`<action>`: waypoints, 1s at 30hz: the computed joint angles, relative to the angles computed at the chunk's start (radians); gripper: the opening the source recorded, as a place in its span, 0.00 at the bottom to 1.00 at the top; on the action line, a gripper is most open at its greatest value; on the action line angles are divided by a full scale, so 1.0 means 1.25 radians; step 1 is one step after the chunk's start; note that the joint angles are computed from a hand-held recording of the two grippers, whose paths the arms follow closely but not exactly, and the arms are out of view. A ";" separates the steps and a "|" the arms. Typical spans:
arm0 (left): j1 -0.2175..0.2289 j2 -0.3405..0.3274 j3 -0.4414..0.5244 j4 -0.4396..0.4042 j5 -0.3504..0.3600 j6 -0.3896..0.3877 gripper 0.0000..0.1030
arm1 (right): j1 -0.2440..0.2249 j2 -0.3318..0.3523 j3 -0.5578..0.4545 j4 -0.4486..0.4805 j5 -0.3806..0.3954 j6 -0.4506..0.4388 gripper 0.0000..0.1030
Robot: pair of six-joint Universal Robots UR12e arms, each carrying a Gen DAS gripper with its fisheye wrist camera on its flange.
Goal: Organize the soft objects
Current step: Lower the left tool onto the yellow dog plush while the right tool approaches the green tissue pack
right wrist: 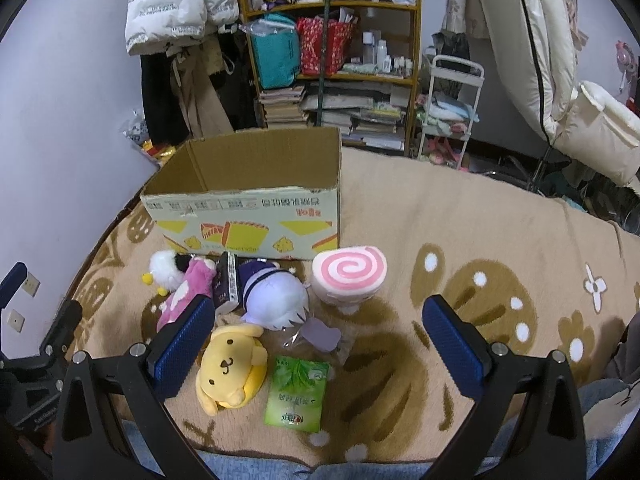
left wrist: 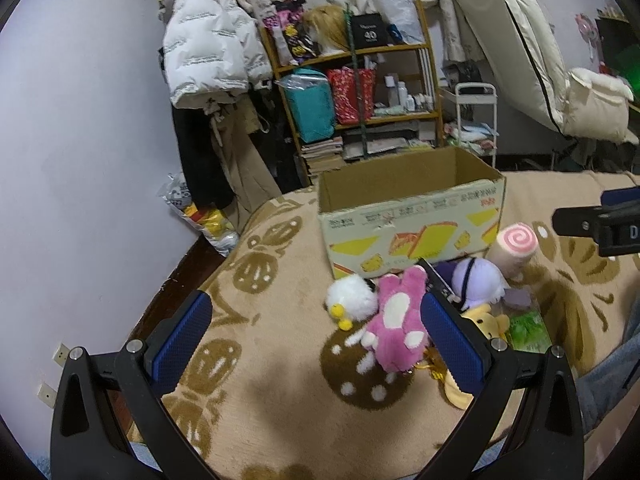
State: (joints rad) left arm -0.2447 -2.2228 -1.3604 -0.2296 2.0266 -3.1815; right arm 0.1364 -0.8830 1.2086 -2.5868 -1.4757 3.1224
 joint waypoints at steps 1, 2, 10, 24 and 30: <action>-0.001 -0.002 0.003 -0.006 -0.005 0.003 1.00 | 0.000 0.003 -0.006 0.012 -0.001 -0.001 1.00; -0.002 -0.003 0.005 -0.010 -0.010 0.005 0.99 | 0.001 0.006 -0.012 0.023 -0.001 -0.002 1.00; -0.017 -0.027 0.036 -0.043 -0.014 0.022 1.00 | 0.002 0.030 -0.057 0.103 -0.004 -0.001 1.00; -0.015 -0.055 0.088 -0.184 -0.107 0.003 1.00 | 0.006 0.094 -0.168 0.297 -0.027 -0.010 1.00; -0.010 -0.067 0.109 -0.259 -0.175 0.000 0.99 | 0.004 0.114 -0.200 0.384 -0.033 0.003 1.00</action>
